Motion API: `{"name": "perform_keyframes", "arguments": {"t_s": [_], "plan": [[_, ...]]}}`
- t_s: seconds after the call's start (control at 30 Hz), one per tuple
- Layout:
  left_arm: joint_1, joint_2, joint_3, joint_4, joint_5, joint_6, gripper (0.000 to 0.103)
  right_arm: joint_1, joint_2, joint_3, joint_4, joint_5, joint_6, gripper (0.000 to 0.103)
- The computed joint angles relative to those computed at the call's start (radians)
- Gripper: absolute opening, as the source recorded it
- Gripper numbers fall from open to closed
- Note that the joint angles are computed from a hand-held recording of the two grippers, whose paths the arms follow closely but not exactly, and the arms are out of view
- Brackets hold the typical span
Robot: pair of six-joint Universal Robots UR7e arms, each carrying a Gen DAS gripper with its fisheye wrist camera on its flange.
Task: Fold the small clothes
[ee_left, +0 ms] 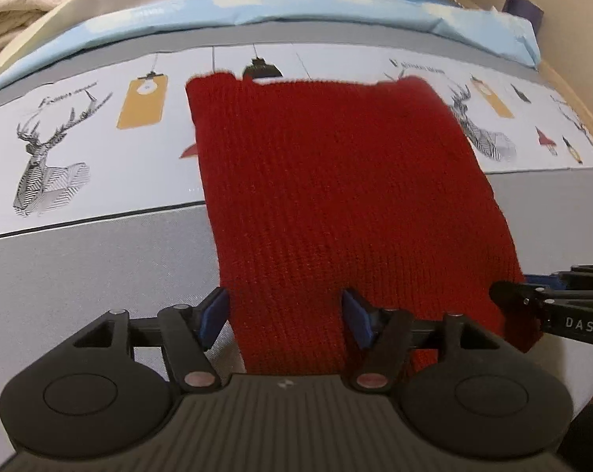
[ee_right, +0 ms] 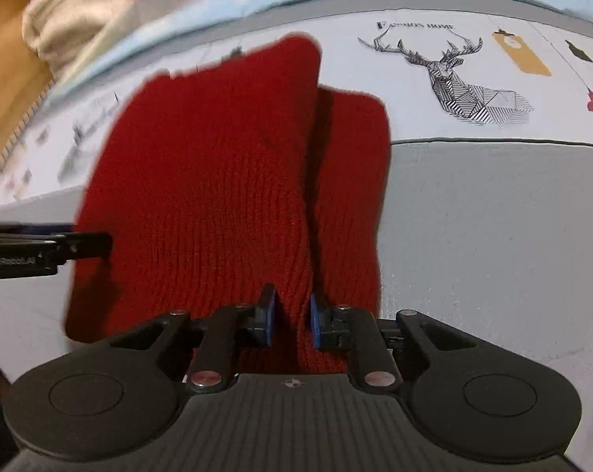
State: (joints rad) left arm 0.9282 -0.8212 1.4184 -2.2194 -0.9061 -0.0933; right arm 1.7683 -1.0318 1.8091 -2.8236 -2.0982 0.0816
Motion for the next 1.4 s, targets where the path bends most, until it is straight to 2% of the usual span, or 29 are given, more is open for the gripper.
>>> {"name": "perform_keyframes", "arguments": {"t_s": [0.07, 0.13, 0.2, 0.3, 0.37, 0.47, 0.53, 0.63, 0.67, 0.73, 0.8, 0.87, 0.9, 0.97, 1.07, 1.4], "plan": [[-0.008, -0.02, 0.019, -0.027, 0.008, 0.001, 0.068, 0.017, 0.0, -0.009, -0.003, -0.032, 0.006, 0.033], [-0.03, -0.049, 0.059, -0.091, 0.046, 0.046, 0.068, 0.035, -0.014, -0.012, 0.015, -0.074, 0.022, 0.044], [-0.059, -0.084, 0.1, -0.141, 0.081, 0.092, 0.073, 0.061, -0.036, -0.001, -0.012, -0.109, 0.002, 0.045], [-0.109, -0.153, 0.184, -0.231, 0.116, 0.13, 0.084, 0.119, -0.08, 0.06, -0.168, -0.174, -0.065, 0.059], [-0.151, -0.211, 0.262, -0.291, 0.143, 0.137, 0.086, 0.168, -0.103, 0.118, -0.32, -0.226, -0.109, 0.066], [-0.21, -0.294, 0.365, -0.309, 0.164, 0.066, 0.093, 0.229, -0.13, 0.202, -0.498, -0.274, -0.167, 0.075], [-0.256, -0.353, 0.448, -0.332, 0.18, 0.014, 0.093, 0.266, -0.128, 0.249, -0.611, -0.32, -0.215, 0.082], [-0.323, -0.431, 0.556, -0.291, 0.21, -0.098, 0.093, 0.306, -0.12, 0.326, -0.738, -0.368, -0.245, 0.084], [-0.342, -0.455, 0.588, -0.277, 0.212, -0.13, 0.093, 0.317, -0.124, 0.35, -0.749, -0.382, -0.222, 0.085], [-0.374, -0.49, 0.645, -0.256, 0.223, -0.201, 0.093, 0.335, -0.145, 0.374, -0.663, -0.398, -0.1, 0.085], [-0.389, -0.516, 0.697, -0.262, 0.224, -0.248, 0.093, 0.353, -0.136, 0.382, -0.635, -0.407, -0.044, 0.087], [-0.397, -0.525, 0.736, -0.264, 0.243, -0.28, 0.093, 0.359, -0.128, 0.385, -0.588, -0.411, -0.048, 0.089], [-0.396, -0.521, 0.732, -0.213, 0.251, -0.332, 0.093, 0.361, -0.124, 0.384, -0.576, -0.409, -0.053, 0.089], [-0.384, -0.516, 0.714, -0.179, 0.211, -0.378, 0.093, 0.358, -0.122, 0.38, -0.558, -0.393, -0.06, 0.09], [-0.379, -0.494, 0.716, -0.248, 0.211, -0.33, 0.093, 0.356, -0.114, 0.373, -0.54, -0.394, -0.039, 0.09], [-0.37, -0.496, 0.707, -0.269, 0.203, -0.34, 0.093, 0.368, -0.077, 0.354, -0.551, -0.394, -0.065, 0.09]]}}
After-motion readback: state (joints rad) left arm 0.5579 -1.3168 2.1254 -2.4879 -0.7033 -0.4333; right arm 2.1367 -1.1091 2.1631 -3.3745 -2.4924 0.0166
